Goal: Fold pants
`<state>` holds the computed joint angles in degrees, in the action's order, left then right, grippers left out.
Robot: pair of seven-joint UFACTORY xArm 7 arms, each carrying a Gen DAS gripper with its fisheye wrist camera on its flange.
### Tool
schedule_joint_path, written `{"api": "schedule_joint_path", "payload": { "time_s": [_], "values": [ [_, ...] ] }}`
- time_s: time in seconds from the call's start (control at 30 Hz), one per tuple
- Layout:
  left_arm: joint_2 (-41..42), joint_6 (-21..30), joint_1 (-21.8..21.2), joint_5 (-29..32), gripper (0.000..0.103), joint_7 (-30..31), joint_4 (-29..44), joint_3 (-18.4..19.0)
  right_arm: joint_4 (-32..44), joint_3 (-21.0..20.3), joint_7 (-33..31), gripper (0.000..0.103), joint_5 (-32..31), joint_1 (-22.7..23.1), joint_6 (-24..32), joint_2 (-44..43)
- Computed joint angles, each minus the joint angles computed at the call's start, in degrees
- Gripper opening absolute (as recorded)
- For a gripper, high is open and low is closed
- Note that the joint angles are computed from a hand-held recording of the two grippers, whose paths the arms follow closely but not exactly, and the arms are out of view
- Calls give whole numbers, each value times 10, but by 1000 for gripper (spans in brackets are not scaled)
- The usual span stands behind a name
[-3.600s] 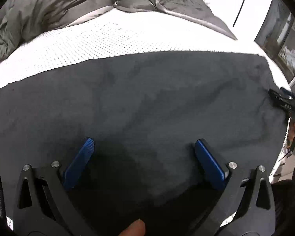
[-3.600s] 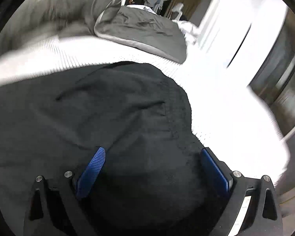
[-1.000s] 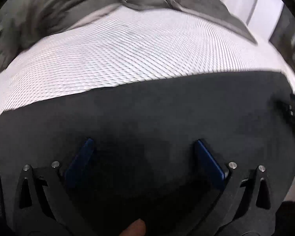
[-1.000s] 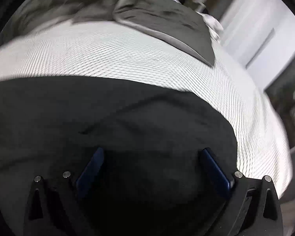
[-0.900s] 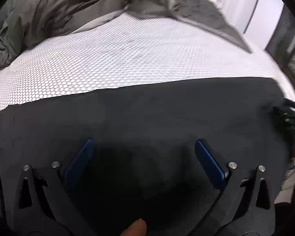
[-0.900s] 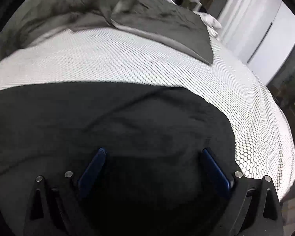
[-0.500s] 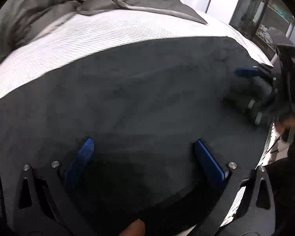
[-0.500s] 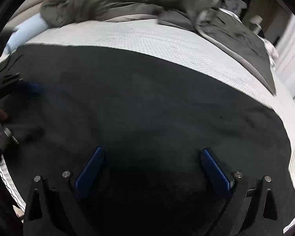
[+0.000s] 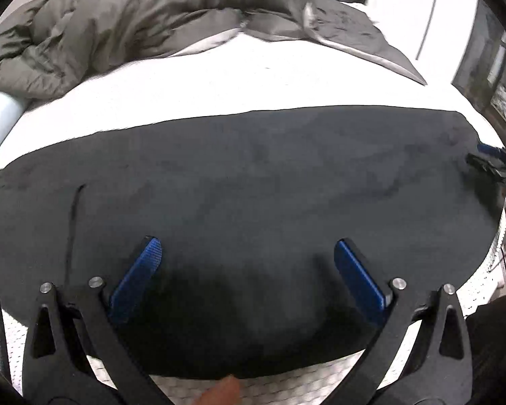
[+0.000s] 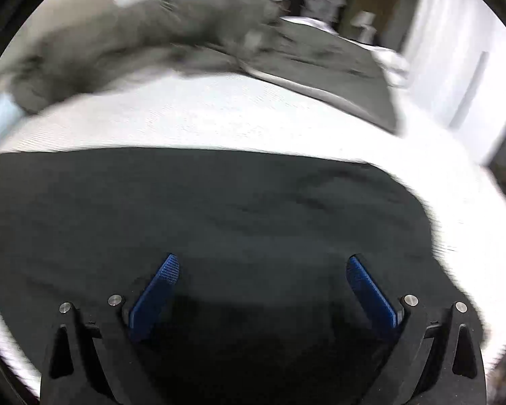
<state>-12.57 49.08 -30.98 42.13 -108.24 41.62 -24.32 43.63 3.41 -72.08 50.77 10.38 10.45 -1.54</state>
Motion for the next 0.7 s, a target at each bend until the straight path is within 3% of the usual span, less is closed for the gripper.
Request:
{"api": "schedule_joint_path", "payload": {
  "time_s": [0.1, 0.2, 0.27, 0.3, 0.37, 0.43, 0.53, 0.6, 0.7],
  "values": [
    [-34, 1, -6, -36, 62, 7, -37, 8, 3, 24, -2, 101, -19, 23, 55, 4],
    [-91, 3, -6, -57, 27, 15, -86, -2, -24, 43, 73, 101, -146, 44, 6, 27],
    [-143, 13, -4, -88, 24, 4, -129, -9, -11, 44, 82, 101, -159, 37, 9, 42],
    [-175, 14, -5, -104, 18, -5, -152, -12, 1, 42, 94, 101, -164, 29, 29, 45],
    [-213, 31, 5, -129, 16, -22, -171, -26, 12, 37, 127, 101, -191, 21, 30, 53],
    [-233, -3, 20, -119, 17, -29, -183, -40, 5, 42, 138, 101, -191, 13, 32, 42],
    [-208, -85, 73, -64, 17, -23, -165, -58, -14, 47, 142, 101, -189, 20, 22, 17],
    [-161, -133, 111, -37, 17, 1, -142, -49, -21, 45, 104, 101, -156, 32, 24, 8],
    [-101, -123, 126, -46, 15, 34, -117, -32, -4, 46, 103, 101, -165, 37, 18, 33]
  ]
}}
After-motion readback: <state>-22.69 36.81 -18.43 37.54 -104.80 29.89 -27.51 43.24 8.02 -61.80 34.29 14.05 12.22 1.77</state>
